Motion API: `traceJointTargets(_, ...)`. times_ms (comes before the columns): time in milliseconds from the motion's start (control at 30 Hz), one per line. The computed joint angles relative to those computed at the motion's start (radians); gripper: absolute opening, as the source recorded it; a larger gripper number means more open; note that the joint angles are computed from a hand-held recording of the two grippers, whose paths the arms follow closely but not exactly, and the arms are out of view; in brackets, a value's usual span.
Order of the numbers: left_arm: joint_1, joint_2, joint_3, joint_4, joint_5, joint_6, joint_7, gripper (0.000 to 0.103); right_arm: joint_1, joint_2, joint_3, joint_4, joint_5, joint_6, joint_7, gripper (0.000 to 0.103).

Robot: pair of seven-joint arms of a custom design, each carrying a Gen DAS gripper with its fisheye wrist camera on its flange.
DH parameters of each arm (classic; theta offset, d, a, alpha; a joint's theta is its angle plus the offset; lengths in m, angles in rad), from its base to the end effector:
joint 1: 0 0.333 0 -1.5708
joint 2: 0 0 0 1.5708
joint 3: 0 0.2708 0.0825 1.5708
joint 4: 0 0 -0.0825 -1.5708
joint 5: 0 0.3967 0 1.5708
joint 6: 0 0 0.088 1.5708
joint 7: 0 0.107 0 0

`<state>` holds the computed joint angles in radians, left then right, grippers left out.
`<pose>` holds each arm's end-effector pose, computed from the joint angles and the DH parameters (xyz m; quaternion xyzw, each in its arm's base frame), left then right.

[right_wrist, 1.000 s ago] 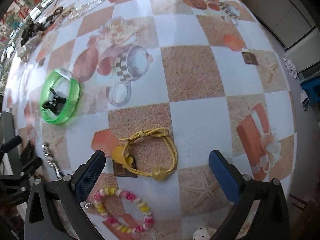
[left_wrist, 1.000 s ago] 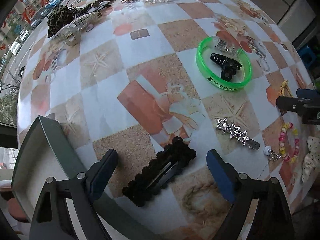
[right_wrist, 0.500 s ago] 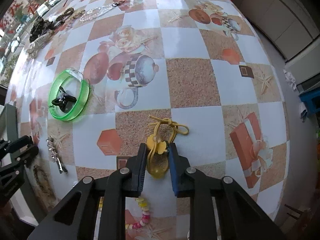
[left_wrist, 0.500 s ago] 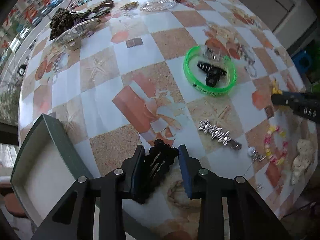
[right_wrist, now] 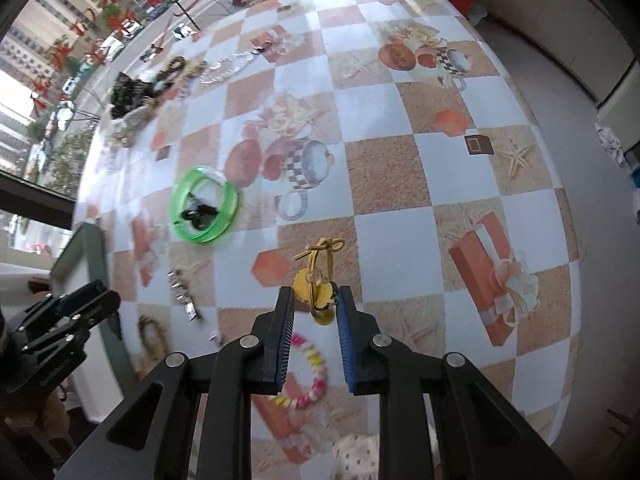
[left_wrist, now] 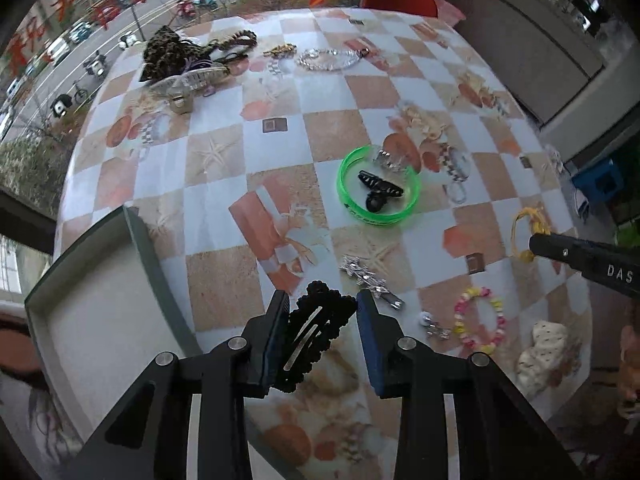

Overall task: Organize jewelry
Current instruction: 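Carry the black clip and yellow bracelet into the white tray and release both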

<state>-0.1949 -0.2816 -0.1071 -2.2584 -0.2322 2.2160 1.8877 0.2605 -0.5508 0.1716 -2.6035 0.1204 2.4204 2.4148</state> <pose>0.4866 -0.1609 0.4518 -0.5045 0.8510 -0.1441 0.0248 0.4001 0.1821 0.4247 -0.5033 0.8450 -0.0256 0.1790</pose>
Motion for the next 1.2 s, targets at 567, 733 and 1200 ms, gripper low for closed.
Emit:
traceJointTargets(567,0.005,-0.357,0.051,-0.225,0.061,-0.043,-0.264,0.039,0.135,-0.125,0.048,0.031,0.074,-0.077,-0.042,0.023)
traceJointTargets(733,0.034,-0.432,0.091,-0.285,0.098,-0.071,-0.267,0.039,0.182,-0.008,0.064,0.123,0.105,-0.016,-0.081,0.023)
traceJointTargets(1200,0.191,-0.398,0.19,-0.345,0.151,-0.089,-0.13,0.039,0.305,0.466,0.095,0.516,0.095,0.067,-0.095,0.023)
